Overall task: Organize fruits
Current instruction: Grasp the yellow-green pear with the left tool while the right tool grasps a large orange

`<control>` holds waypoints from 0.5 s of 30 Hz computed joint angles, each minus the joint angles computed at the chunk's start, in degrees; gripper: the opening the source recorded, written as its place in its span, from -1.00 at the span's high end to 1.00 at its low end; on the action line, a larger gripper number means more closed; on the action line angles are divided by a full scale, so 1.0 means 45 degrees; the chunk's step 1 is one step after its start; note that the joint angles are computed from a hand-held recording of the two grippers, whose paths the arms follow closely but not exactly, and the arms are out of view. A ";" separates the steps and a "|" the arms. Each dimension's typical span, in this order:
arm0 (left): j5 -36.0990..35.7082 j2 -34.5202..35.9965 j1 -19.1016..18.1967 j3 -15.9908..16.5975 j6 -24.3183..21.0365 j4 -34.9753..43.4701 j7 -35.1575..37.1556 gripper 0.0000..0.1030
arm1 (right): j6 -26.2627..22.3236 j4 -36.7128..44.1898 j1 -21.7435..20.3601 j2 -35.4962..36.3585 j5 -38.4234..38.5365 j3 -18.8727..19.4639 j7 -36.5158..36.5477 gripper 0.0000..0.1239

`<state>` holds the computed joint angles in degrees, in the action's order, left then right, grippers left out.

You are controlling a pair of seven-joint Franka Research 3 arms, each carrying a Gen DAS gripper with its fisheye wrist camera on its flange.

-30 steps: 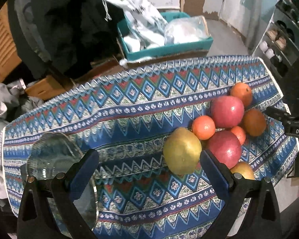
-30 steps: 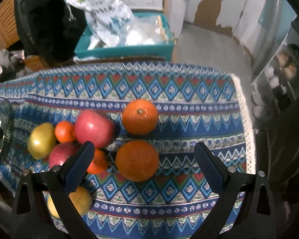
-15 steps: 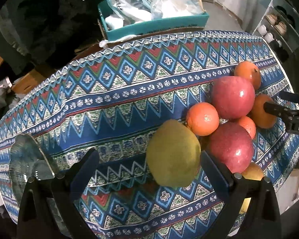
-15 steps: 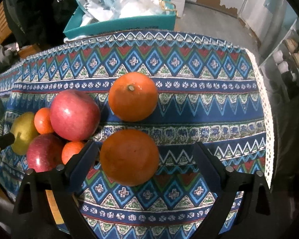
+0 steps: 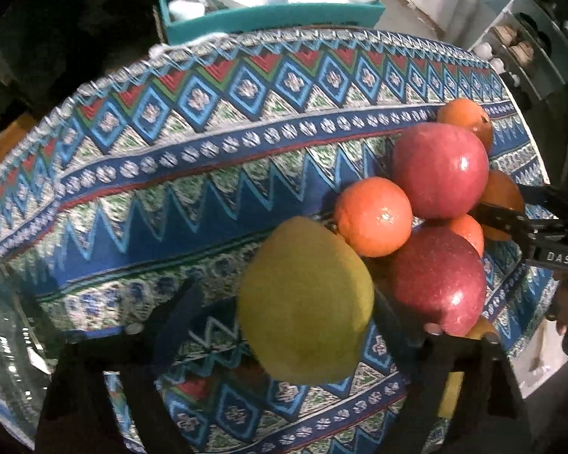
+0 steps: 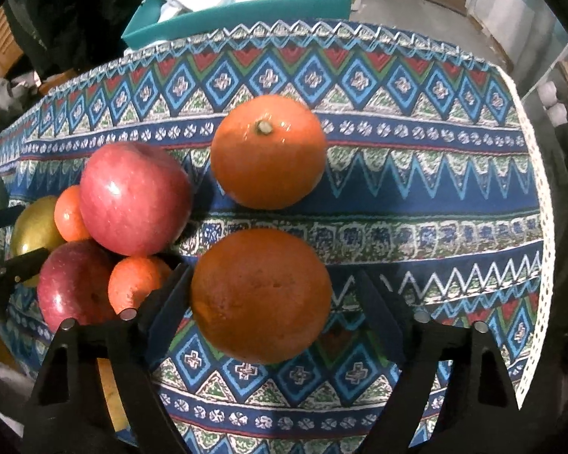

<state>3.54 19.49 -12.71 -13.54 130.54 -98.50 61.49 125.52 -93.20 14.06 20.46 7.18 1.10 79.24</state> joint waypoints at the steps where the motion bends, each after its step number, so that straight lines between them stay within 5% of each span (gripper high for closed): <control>1: -0.0219 0.0042 0.0079 -0.0079 0.0085 -0.0025 0.0175 -0.42 | -0.0038 0.0012 -0.0060 0.0030 0.0158 0.0051 -0.0128 -0.26; 15: 0.0757 -0.0360 -0.0412 0.0020 0.0489 -0.0450 -0.0521 -0.32 | 0.1357 -0.1008 0.0292 -0.0682 -0.0395 0.0086 -0.0452 -0.13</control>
<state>6.95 17.87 -14.56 -13.45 132.74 -100.53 59.15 131.63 -97.73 15.38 17.39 5.40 1.49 77.21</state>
